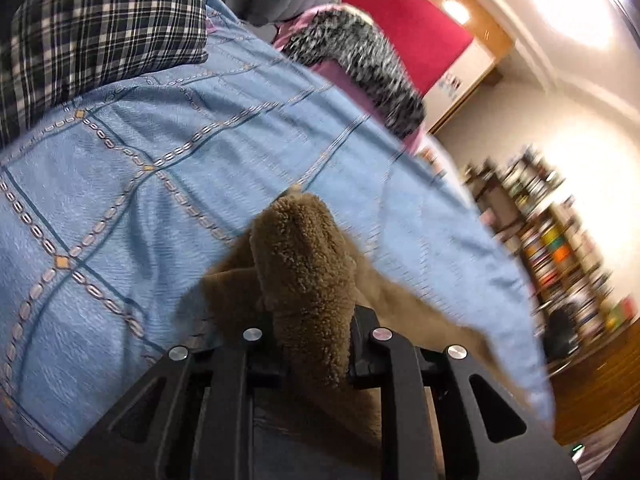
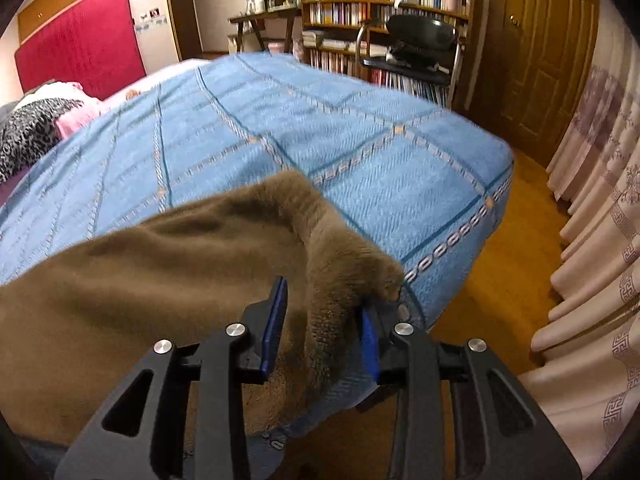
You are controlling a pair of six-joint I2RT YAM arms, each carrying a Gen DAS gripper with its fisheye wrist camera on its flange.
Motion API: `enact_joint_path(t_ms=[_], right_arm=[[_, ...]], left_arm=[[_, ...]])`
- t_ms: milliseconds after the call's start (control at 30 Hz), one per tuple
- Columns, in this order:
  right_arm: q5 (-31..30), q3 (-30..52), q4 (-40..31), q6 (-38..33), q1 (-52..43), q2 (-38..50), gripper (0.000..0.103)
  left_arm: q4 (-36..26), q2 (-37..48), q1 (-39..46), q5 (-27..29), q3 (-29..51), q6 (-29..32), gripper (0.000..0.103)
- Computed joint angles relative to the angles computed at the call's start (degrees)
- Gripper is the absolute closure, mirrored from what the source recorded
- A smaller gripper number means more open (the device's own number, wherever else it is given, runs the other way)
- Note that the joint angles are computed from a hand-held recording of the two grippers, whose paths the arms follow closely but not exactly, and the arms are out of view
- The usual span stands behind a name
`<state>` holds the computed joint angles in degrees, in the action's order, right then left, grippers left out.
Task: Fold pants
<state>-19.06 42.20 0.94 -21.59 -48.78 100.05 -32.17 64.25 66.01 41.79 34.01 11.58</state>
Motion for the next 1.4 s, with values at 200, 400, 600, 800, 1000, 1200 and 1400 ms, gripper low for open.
enact_joint_path(t_ms=[200,400,600,800,1000,1200,1400], right_arm=[[2.0,-1.1,3.0,-0.4,1.4,2.2,0.068],[-0.1,0.4,0.1,-0.4,0.0,1.9,0.068],[-3.7,0.1,-2.0,0.0,-2.5,-0.4,0.068],[-7.2,0.6,-2.5,2.2,-2.0,-3.5,0.068],[-1.8,1.0,0.3,6.2,-1.5,-5.0,0.048],[-4.6,3.5,0.0,6.1,-5.4,-2.9,0.047],[-8.8,7.7,-0.8,4.8,-0.4,1.2,0.047]], left_arm=[[7.7,8.2,2.4,-7.9,-4.5,4.2,0.036],[0.9,7.4,9.4,-4.2,-1.3,7.1,0.035],[-4.7,-0.2,15.6,-5.1,0.8,5.6,0.034],[-8.8,-11.0,8.8,-6.9,0.8,1.9,0.034],[-3.0,-17.6,-25.6,-20.7,-2.1,-15.5,0.034],[10.1,-5.5,-54.6,-32.9,-2.5,-28.5,0.034],[19.5,7.8,-65.7,-33.8,0.5,-35.2,0.034]])
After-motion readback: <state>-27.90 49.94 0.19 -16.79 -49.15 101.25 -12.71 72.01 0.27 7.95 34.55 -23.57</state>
